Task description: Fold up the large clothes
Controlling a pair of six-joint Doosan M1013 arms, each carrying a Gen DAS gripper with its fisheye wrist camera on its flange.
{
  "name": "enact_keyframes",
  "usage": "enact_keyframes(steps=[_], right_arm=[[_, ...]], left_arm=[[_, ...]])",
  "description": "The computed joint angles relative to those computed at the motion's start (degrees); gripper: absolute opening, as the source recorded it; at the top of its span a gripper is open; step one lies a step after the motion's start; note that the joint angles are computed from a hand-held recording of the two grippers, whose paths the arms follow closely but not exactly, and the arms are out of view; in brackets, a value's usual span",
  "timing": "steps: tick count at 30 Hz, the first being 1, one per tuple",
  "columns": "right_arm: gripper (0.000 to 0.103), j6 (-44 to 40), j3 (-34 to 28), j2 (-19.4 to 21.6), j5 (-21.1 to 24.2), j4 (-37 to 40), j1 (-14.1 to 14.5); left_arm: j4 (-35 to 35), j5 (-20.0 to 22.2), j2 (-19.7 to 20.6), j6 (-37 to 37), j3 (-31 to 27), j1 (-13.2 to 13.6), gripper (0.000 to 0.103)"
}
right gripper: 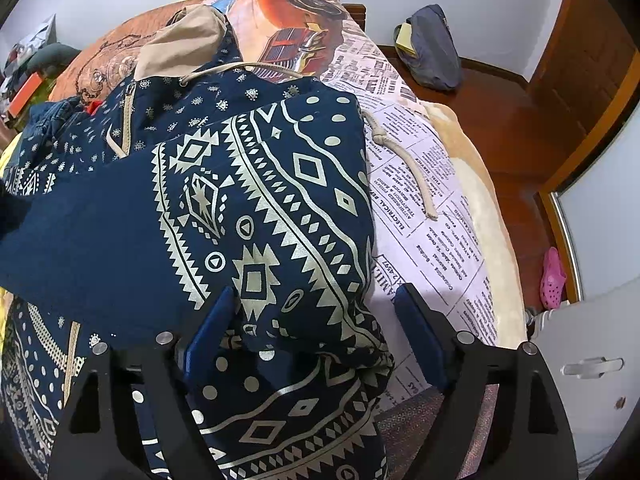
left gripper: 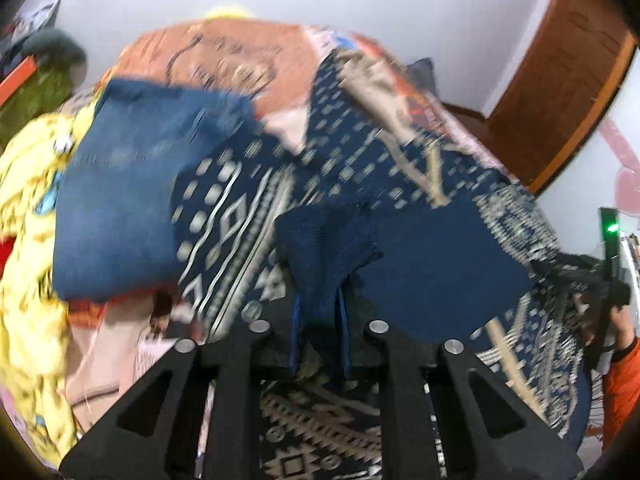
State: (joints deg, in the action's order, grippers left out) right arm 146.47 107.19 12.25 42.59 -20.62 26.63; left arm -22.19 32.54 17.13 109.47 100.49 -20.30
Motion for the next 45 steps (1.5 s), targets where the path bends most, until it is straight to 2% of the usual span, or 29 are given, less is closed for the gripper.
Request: enact_keyframes(steps=[4,7,9,12,16,18,22,25,27,29,31,37,40,45], right_arm=[[0.08,0.19,0.07,-0.01,0.0,-0.17,0.09],[0.08,0.34,0.03,-0.01,0.19,-0.39,0.17],[0.08,0.57,-0.16,0.18,0.35,-0.58,0.24],[0.08,0.25,-0.39,0.26,0.77,0.08,0.2],[0.08,-1.51,-0.85,-0.19,1.18,2.49,-0.28],[0.08,-0.8,-0.94,-0.79,0.71,1.88,-0.28],[0.08,0.5,-1.65,-2.06,-0.5,-0.66,-0.29],[0.08,1.31,-2.91,-2.52,-1.2,-3.75,-0.05],[0.08,1.55,-3.84,-2.67,-2.1,-5.58,0.05],[0.08,1.32,-4.93,-2.46,-3.45,-6.53,-0.14],[0.08,0.32,-6.02,-2.08,-5.05,-6.47,-0.53],[0.08,-5.76,-11.66,2.28,-6.72,-3.31,-2.39],[0.08,-10.78,-14.67,5.25,-6.68,1.59,-3.91],[0.08,-17.34,-19.71,10.67,-4.8,10.83,-6.61]], left_arm=[[7.92,-1.27,0.0,-7.05,1.78,0.26,0.021],[11.71,-1.99,-0.35,-10.3,2.94,0.83,0.036],[18.68,-2.69,-0.73,-16.25,3.59,0.65,0.047],[24.36,-2.52,-1.22,-20.1,4.09,0.86,0.049],[23.85,-1.99,-2.28,-17.97,3.89,1.76,0.049],[21.11,-2.41,-3.25,-14.59,3.44,1.92,0.057],[17.53,-4.35,-4.43,-9.52,2.18,1.24,0.063],[14.98,-4.36,-4.04,-5.61,-0.62,-0.11,0.064],[13.61,-4.49,-3.6,-3.7,-2.11,-0.84,0.068],[10.64,-4.4,-2.45,-0.35,-4.58,-1.66,0.074],[10.63,-4.14,-1.06,-0.21,-6.91,-2.65,0.077],[12.06,-0.11,5.17,-2.24,-15.18,-4.94,0.078],[12.45,3.88,9.24,-3.98,-20.22,-5.37,0.078],[11.54,13.1,17.59,-8.55,-30.58,-5.19,0.078]])
